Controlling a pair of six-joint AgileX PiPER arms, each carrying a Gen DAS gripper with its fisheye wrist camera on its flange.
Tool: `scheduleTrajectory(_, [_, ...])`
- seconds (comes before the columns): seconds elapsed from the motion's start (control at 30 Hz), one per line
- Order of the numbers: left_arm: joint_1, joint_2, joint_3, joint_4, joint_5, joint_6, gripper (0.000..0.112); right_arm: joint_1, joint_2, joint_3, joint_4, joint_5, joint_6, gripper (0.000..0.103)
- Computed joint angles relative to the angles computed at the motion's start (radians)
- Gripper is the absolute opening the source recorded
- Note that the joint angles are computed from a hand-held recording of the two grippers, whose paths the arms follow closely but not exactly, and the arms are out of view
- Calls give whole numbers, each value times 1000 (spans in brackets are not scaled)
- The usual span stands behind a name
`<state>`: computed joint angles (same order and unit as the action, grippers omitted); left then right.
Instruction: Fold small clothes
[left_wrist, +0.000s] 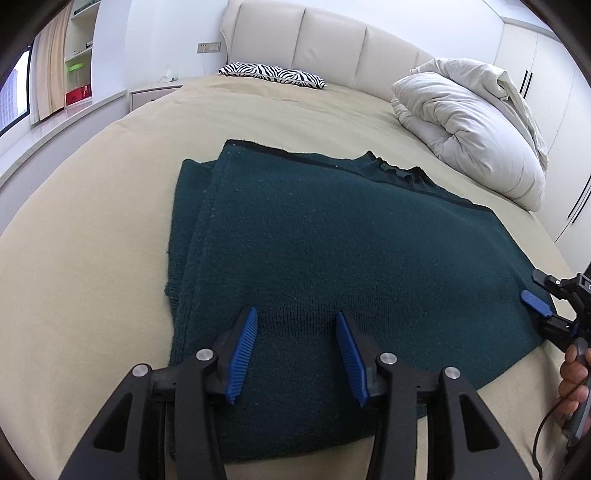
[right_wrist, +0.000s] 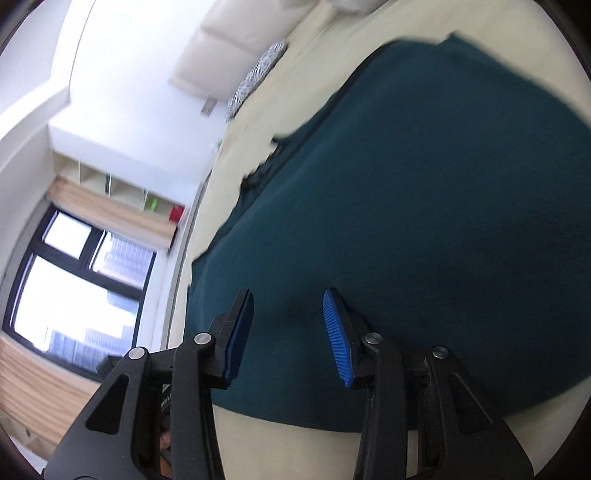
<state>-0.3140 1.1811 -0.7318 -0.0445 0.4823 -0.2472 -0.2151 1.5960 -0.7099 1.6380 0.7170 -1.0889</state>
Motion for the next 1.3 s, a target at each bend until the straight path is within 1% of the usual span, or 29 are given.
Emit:
scheduleTrajectory(0.1, [-9, 0, -2, 17, 3, -20, 48, -140, -50, 23, -62, 5, 20, 38])
scheduleTrajectory(0.17, [-21, -1, -3, 47, 5, -50, 48, -232, -96, 20, -151, -25, 82, 39])
scheduleTrajectory(0.23, [-21, -1, -3, 46, 4, -50, 48, -308, -135, 14, -225, -25, 124, 42])
scheduleTrajectory(0.27, [-18, -1, -2, 37, 3, -41, 48, -342, -140, -1, -259, -23, 139, 47])
scheduleTrajectory(0.3, [-13, -1, -3, 27, 2, -31, 48, -400, -160, -18, -326, 2, 174, 52])
scheduleTrajectory(0.33, [-13, 0, -3, 25, 4, -30, 48, -447, -172, -29, -359, 28, 178, 58])
scheduleTrajectory(0.4, [-16, 0, -11, 32, 13, -38, 49, -483, -144, -69, -369, 71, 168, 62])
scheduleTrajectory(0.43, [-18, -2, -16, 36, 20, -43, 49, -483, -119, -96, -381, 89, 176, 64])
scheduleTrajectory(0.47, [-14, -5, -20, 29, 28, -38, 49, -449, -83, -123, -376, 78, 182, 64])
scheduleTrajectory(0.5, [-16, -10, -38, 32, 58, -54, 49, -436, -48, -154, -388, 98, 184, 64])
scheduleTrajectory(0.53, [-21, -17, -53, 35, 79, -76, 49, -464, -45, -171, -418, 152, 193, 64])
scheduleTrajectory(0.57, [-28, -29, -65, 32, 91, -94, 49, -467, -24, -200, -442, 187, 212, 64])
scheduleTrajectory(0.6, [-39, -38, -75, 25, 95, -100, 49, -443, 17, -235, -473, 188, 253, 64])
scheduleTrajectory(0.67, [-75, -33, -104, 34, 92, -103, 49, -416, 46, -248, -492, 176, 287, 64])
scheduleTrajectory(0.73, [-101, 7, -140, 27, 86, -88, 49, -394, 75, -276, -502, 173, 317, 64])
scheduleTrajectory(0.77, [-104, 30, -151, 21, 79, -89, 49, -382, 93, -302, -517, 182, 348, 64])
scheduleTrajectory(0.83, [-100, 69, -165, -7, 66, -84, 49, -376, 115, -346, -548, 229, 402, 64])
scheduleTrajectory(0.9, [-98, 90, -161, -41, 47, -86, 49, -344, 126, -390, -609, 229, 479, 64])
scheduleTrajectory(1.0, [-129, 112, -152, 17, 31, -147, 49, -309, 167, -446, -650, 263, 518, 64])
scheduleTrajectory(1.03, [-134, 112, -145, 26, 24, -152, 50, -306, 177, -450, -649, 266, 520, 63])
scheduleTrajectory(1.1, [-114, 109, -127, -32, 2, -98, 50, -313, 183, -440, -626, 271, 507, 60])
scheduleTrajectory(1.17, [-75, 110, -114, -143, -12, 1, 50, -328, 186, -426, -607, 295, 499, 49])
scheduleTrajectory(1.2, [-64, 110, -107, -181, -19, 35, 50, -338, 187, -418, -599, 317, 499, 45])
scheduleTrajectory(1.23, [-59, 111, -102, -199, -26, 52, 50, -346, 190, -410, -587, 339, 499, 39])
scheduleTrajectory(1.3, [-63, 111, -96, -189, -33, 45, 50, -351, 178, -391, -575, 335, 489, 38])
